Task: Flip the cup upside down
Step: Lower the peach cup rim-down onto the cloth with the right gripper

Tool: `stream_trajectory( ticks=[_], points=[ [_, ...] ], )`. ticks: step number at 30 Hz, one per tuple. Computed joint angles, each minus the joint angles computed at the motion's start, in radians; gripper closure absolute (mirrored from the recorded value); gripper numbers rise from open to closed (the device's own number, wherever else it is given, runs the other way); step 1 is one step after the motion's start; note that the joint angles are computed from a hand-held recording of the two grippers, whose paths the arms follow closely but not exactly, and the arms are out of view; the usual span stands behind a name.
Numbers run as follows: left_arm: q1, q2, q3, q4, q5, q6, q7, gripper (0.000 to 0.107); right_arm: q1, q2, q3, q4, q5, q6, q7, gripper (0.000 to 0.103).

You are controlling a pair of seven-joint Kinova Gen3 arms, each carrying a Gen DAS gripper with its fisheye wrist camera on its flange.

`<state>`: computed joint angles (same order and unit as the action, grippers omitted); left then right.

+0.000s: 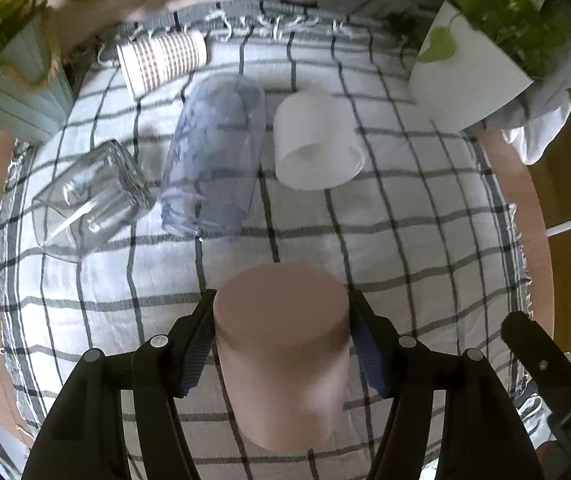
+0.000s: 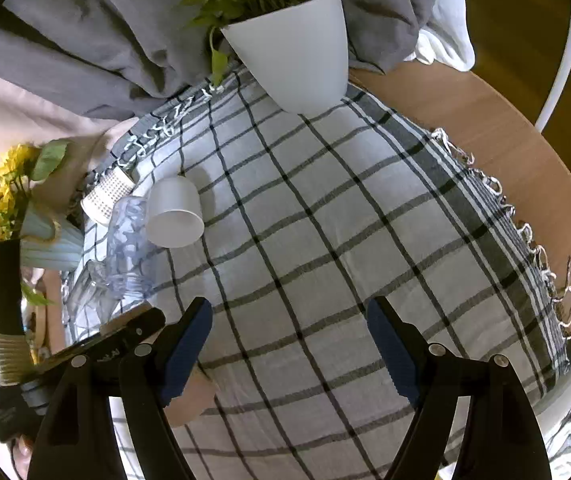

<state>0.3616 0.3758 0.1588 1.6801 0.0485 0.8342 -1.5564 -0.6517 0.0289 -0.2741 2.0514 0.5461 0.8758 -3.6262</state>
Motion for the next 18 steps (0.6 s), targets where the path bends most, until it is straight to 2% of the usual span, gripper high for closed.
stream_trajectory(
  ticks=[14,18],
  points=[
    [-0.028,-0.131,0.029,0.166,0.054,-0.099,-0.112,0.046,-0.026,0.001,-0.016,-0.013,-0.001,0.058,-0.005,0.023],
    [-0.013,-0.147,0.029,0.195,0.043,-0.132,-0.119,0.046,-0.039,0.005,-0.024,-0.018,-0.006,0.083,-0.004,0.023]
  ],
)
